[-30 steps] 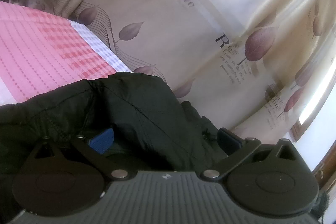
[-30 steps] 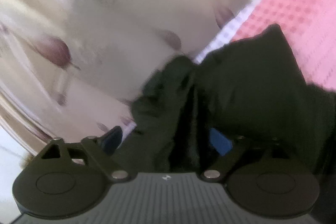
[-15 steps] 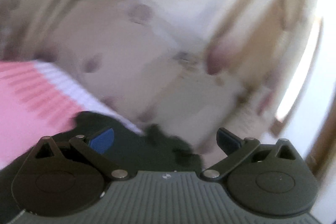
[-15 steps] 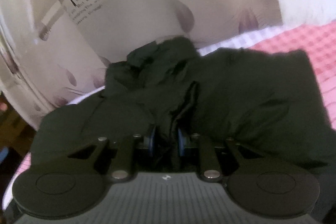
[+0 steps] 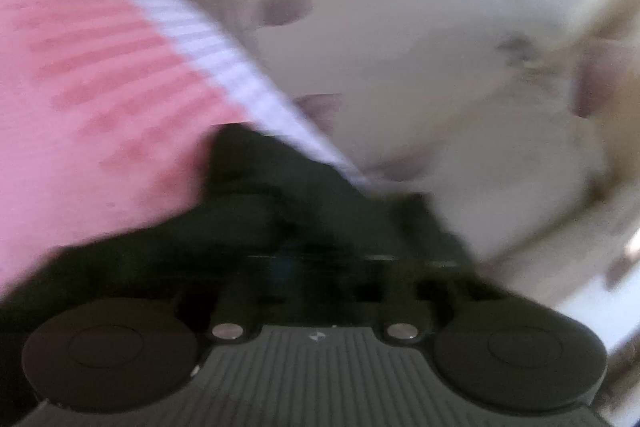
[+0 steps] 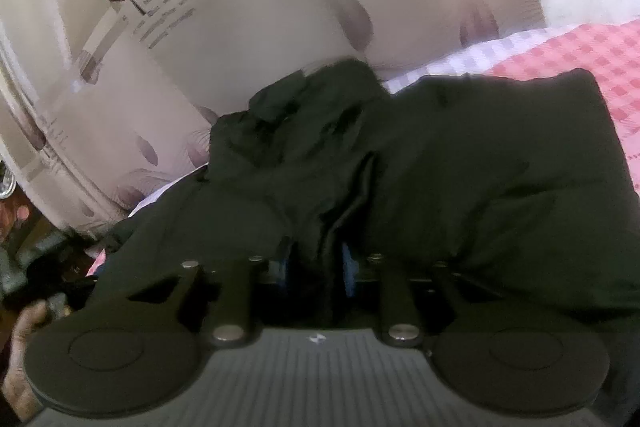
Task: Fold large clothes
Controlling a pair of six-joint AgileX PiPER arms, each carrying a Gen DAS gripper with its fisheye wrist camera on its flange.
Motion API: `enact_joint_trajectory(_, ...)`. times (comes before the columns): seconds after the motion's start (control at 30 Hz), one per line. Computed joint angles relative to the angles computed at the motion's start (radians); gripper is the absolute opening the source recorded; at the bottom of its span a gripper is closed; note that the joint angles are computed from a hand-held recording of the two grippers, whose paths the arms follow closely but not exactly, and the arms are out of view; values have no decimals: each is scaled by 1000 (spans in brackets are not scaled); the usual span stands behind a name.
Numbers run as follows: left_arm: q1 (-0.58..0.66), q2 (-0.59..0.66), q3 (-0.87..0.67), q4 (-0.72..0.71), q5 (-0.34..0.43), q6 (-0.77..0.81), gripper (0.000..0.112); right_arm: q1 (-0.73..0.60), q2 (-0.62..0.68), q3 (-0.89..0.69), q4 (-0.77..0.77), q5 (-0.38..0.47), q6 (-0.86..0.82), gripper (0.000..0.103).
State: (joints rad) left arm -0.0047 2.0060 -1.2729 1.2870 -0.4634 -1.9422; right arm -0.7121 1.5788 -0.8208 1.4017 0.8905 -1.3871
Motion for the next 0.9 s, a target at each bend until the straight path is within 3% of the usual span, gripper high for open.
enact_joint_trajectory(0.07,31,16,15,-55,-29,-15,11,8,-1,-1,-6,-5,-4,29)
enact_joint_trajectory(0.17,-17,-16,32,-105,86,103,11,24,-12,3,-12,-31,-5,30)
enact_joint_trajectory(0.2,-19,-19,39,-131,94,124,11,22,-10,2,-12,-29,-5,30)
enact_joint_trajectory(0.27,-27,-16,30,-142,121,123,11,17,-2,-1,-13,-18,-1,31)
enact_joint_trajectory(0.37,-64,-28,18,-177,225,174,11,25,0,-12,-32,-28,20,33)
enact_joint_trajectory(0.43,-72,-21,-6,-125,249,134,11,37,-7,-28,-64,-51,69,33)
enact_joint_trajectory(0.5,-75,-16,-17,-91,266,135,11,56,-70,-26,-88,-138,121,34)
enact_joint_trajectory(0.57,-74,-14,-18,-112,269,165,11,76,-167,3,-19,-252,56,36)
enact_joint_trajectory(0.6,-72,-11,-18,-129,264,179,11,67,-204,8,39,-258,19,36)
enact_joint_trajectory(0.67,-72,-21,4,-190,257,240,11,51,-230,-30,69,-155,35,36)
enact_joint_trajectory(0.73,-73,-24,9,-209,255,257,11,139,-224,-102,-29,-99,68,36)
enact_joint_trajectory(0.8,-72,-25,13,-215,252,261,11,268,-193,-152,-147,-140,110,34)
enact_joint_trajectory(0.83,-72,-26,13,-216,252,260,11,331,-162,-177,-226,-185,156,34)
enact_joint_trajectory(0.9,-75,-28,15,-227,260,272,11,447,-92,-192,-426,-360,290,34)
